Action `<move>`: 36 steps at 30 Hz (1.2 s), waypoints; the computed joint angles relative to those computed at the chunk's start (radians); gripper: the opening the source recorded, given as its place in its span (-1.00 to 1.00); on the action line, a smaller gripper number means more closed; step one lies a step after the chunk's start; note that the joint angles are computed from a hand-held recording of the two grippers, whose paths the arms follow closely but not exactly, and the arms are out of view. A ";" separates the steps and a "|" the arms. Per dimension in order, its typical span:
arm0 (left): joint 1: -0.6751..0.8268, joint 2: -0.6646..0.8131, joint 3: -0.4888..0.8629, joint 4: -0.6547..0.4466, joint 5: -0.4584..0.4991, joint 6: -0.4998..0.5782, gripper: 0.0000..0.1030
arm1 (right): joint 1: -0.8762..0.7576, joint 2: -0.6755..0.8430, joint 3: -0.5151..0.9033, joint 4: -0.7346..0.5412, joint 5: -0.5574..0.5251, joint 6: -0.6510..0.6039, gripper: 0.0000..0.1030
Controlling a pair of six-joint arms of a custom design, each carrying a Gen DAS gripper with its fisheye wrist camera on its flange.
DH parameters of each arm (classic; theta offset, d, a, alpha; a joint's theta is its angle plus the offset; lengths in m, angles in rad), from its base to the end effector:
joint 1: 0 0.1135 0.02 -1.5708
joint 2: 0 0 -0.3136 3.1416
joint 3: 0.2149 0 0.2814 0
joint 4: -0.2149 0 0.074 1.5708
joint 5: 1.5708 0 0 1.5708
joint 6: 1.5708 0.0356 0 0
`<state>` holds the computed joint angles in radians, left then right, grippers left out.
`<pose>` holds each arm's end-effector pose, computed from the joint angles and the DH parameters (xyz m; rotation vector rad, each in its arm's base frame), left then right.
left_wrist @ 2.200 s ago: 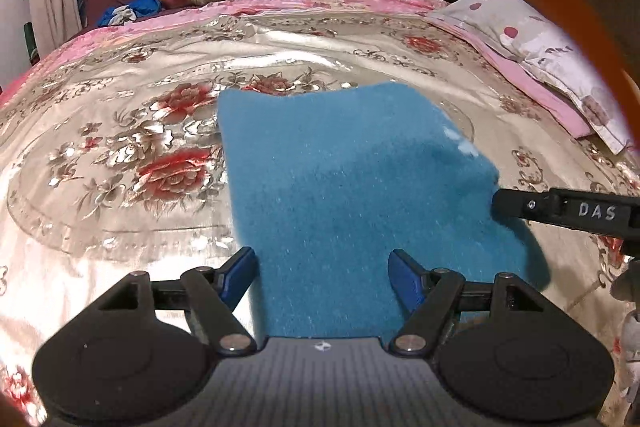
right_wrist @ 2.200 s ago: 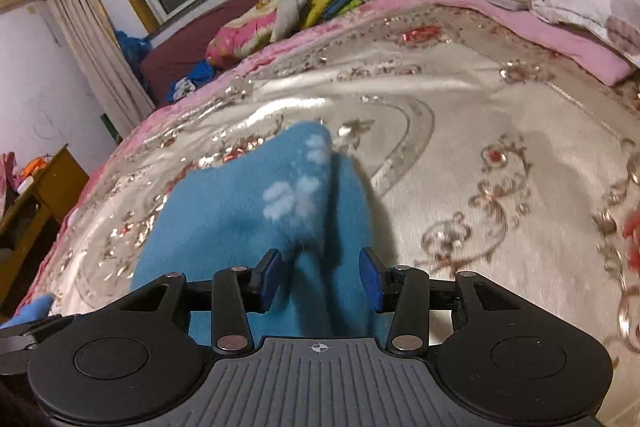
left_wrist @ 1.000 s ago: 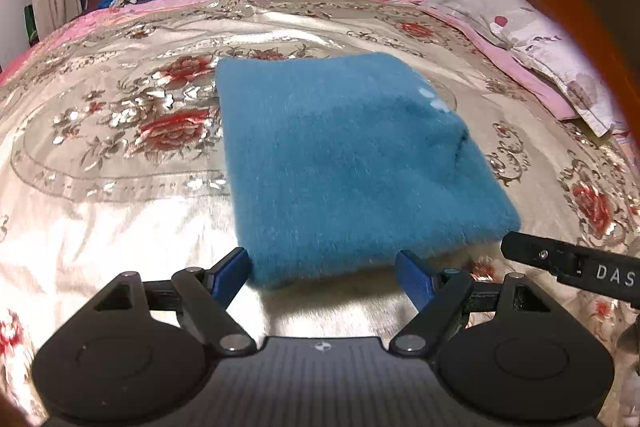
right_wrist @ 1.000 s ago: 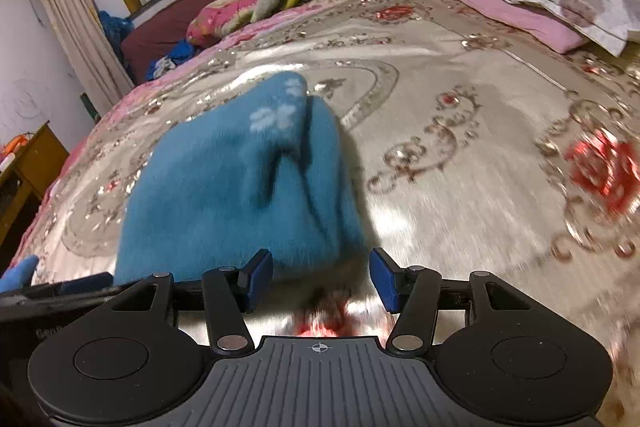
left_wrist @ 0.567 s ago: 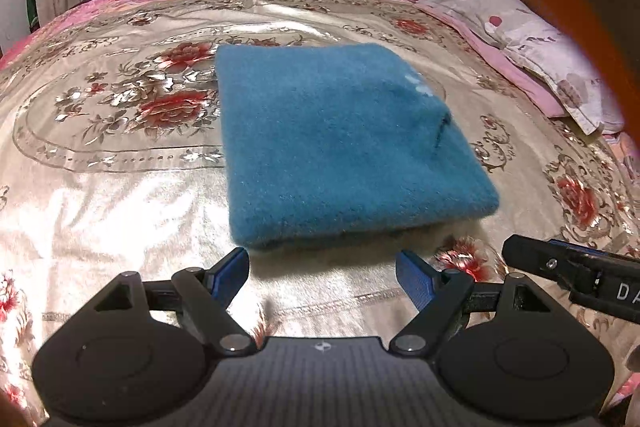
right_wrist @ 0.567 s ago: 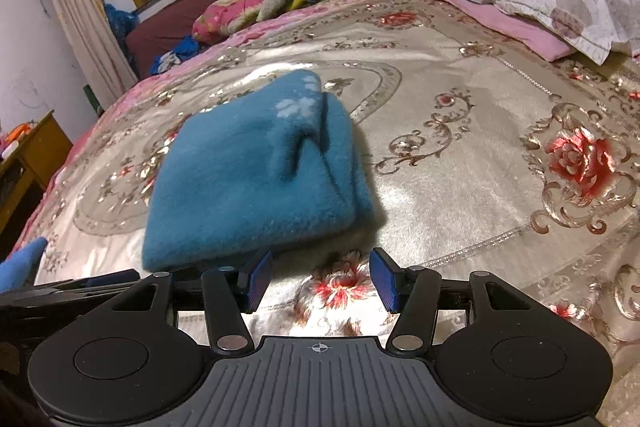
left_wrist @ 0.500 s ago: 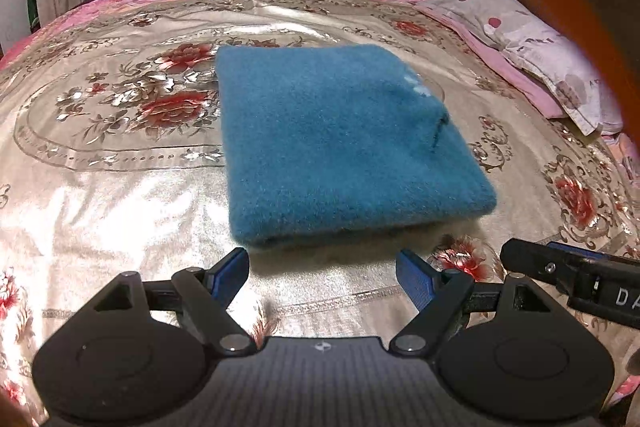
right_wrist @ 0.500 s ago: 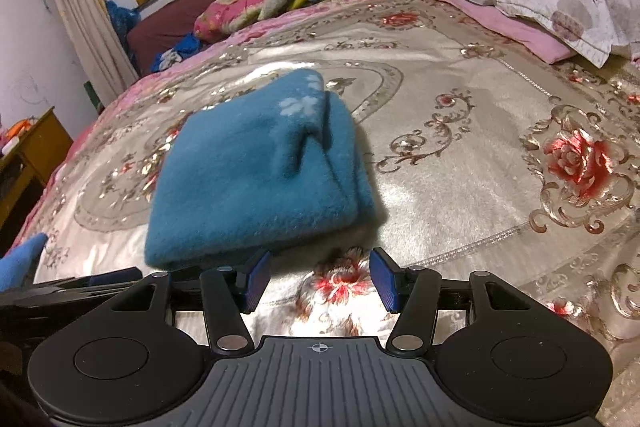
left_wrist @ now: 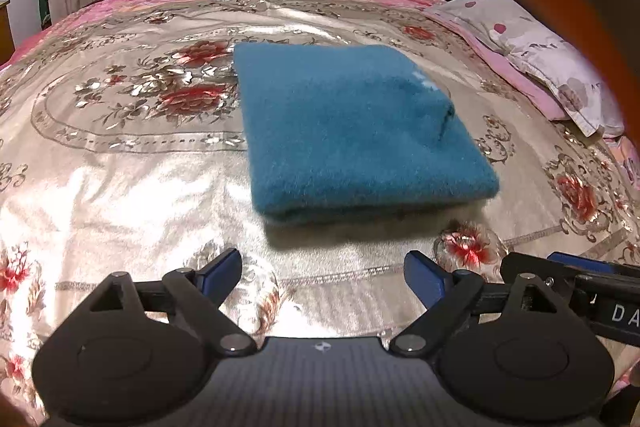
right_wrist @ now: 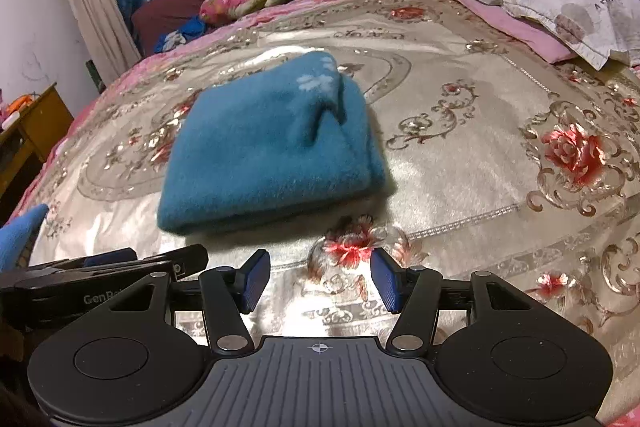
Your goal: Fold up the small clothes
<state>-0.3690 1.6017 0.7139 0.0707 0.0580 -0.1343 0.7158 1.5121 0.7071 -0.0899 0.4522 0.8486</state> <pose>0.3021 -0.1190 0.1717 0.3094 2.3882 -0.3050 0.2379 0.1863 0.1873 0.3455 2.3319 0.1986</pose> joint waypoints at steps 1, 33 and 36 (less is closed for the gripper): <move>0.000 -0.002 -0.004 0.001 0.000 -0.002 0.84 | 0.005 0.000 0.000 -0.004 0.005 0.005 0.08; -0.070 -0.099 -0.074 -0.022 -0.079 -0.011 0.93 | 0.086 -0.031 -0.011 -0.096 0.084 0.076 0.15; -0.074 -0.104 -0.074 -0.025 -0.077 -0.012 0.93 | 0.085 -0.041 -0.016 -0.101 0.089 0.080 0.16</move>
<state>-0.4435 1.4979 0.6398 0.0455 -0.0191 -0.1463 0.8012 1.4713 0.6907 -0.1907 0.5409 0.9282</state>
